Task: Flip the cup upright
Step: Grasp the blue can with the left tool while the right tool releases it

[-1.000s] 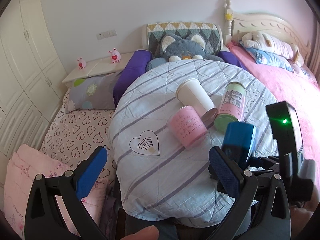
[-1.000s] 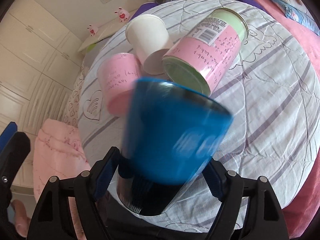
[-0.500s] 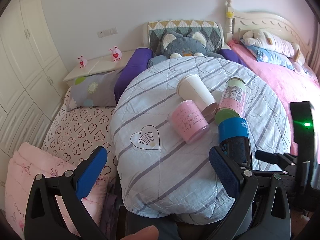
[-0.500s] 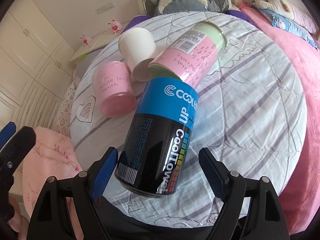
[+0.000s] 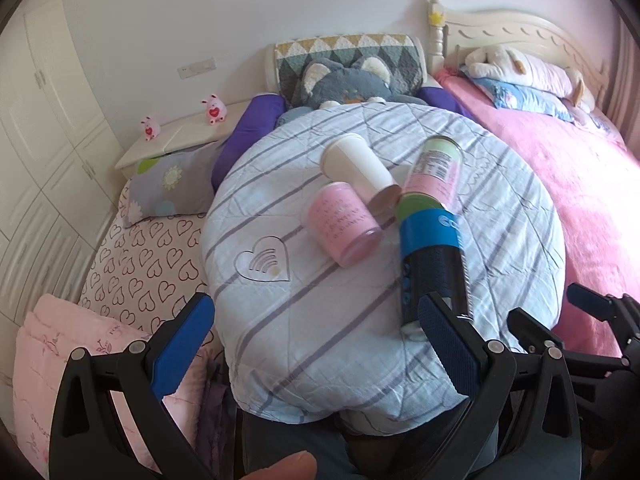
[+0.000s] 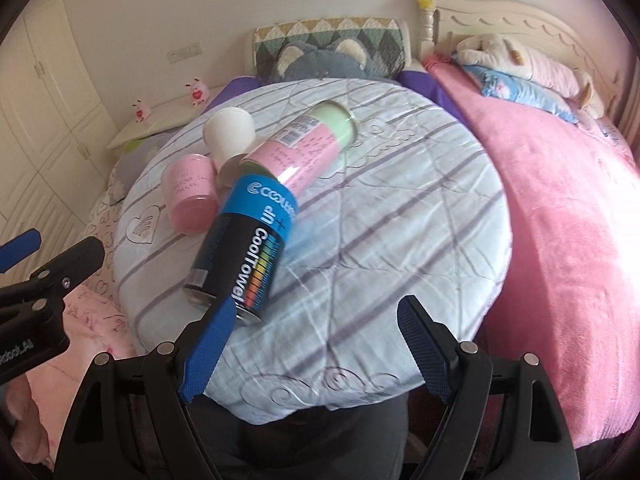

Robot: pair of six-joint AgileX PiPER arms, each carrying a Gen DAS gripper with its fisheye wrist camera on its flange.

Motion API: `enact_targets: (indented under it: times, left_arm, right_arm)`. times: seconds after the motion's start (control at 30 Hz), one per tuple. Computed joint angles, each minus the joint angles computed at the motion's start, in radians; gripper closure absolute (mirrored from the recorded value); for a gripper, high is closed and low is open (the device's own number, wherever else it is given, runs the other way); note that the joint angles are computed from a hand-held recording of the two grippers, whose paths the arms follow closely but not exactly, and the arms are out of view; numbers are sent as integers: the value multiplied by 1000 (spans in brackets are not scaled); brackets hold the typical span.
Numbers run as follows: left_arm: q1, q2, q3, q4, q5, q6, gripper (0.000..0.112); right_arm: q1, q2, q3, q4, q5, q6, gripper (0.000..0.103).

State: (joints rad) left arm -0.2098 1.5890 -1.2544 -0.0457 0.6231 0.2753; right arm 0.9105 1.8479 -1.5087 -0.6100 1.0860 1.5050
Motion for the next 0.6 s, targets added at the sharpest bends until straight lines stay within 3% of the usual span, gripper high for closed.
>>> enact_targets:
  times: [0.23, 0.6]
  left_arm:
    - [-36, -17, 15, 18, 4, -15, 9]
    - [-88, 5, -4, 42, 25, -43, 9]
  right_arm:
    - [64, -41, 27, -51, 96, 65, 19]
    - [65, -92, 92, -73, 77, 123, 19]
